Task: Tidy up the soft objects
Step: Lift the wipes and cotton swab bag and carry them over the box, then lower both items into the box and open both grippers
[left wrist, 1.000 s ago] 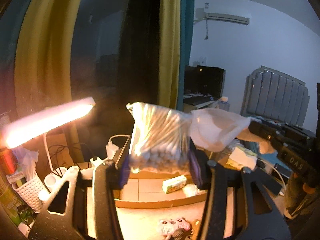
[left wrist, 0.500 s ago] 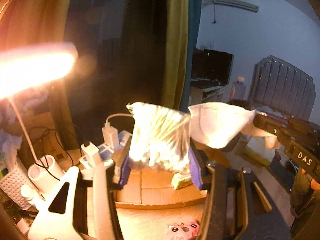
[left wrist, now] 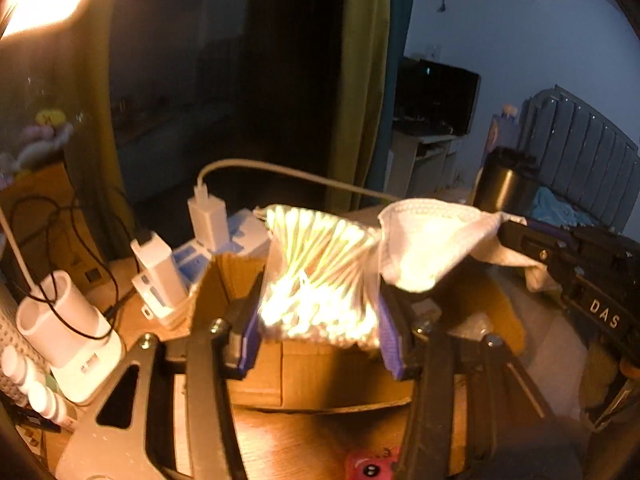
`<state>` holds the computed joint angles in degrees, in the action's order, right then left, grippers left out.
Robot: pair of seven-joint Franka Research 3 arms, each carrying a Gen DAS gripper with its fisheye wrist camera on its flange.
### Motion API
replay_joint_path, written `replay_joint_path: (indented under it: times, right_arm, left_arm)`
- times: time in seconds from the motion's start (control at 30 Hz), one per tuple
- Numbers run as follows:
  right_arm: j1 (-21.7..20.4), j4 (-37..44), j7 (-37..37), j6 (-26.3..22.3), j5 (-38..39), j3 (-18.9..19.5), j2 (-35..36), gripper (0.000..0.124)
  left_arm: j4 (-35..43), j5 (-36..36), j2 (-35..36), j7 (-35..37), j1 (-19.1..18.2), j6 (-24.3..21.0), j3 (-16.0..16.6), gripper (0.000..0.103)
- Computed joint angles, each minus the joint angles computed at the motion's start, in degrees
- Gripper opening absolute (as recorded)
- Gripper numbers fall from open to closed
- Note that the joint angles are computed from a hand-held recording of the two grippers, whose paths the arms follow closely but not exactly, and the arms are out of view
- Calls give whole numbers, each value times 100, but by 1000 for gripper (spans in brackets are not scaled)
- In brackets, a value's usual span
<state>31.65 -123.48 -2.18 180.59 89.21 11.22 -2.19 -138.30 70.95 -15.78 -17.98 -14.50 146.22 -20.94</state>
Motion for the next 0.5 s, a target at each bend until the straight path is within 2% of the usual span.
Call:
replay_joint_path:
  times: [0.33,0.5]
  right_arm:
    - [-125,27,1740,-12,-1784,61,543,11]
    - [-174,-91,3145,52,-3258,31,762,12]
  left_arm:
    - [153,-330,562,272,-13,259,196,50]
    - [257,-685,777,590,-75,263,279,51]
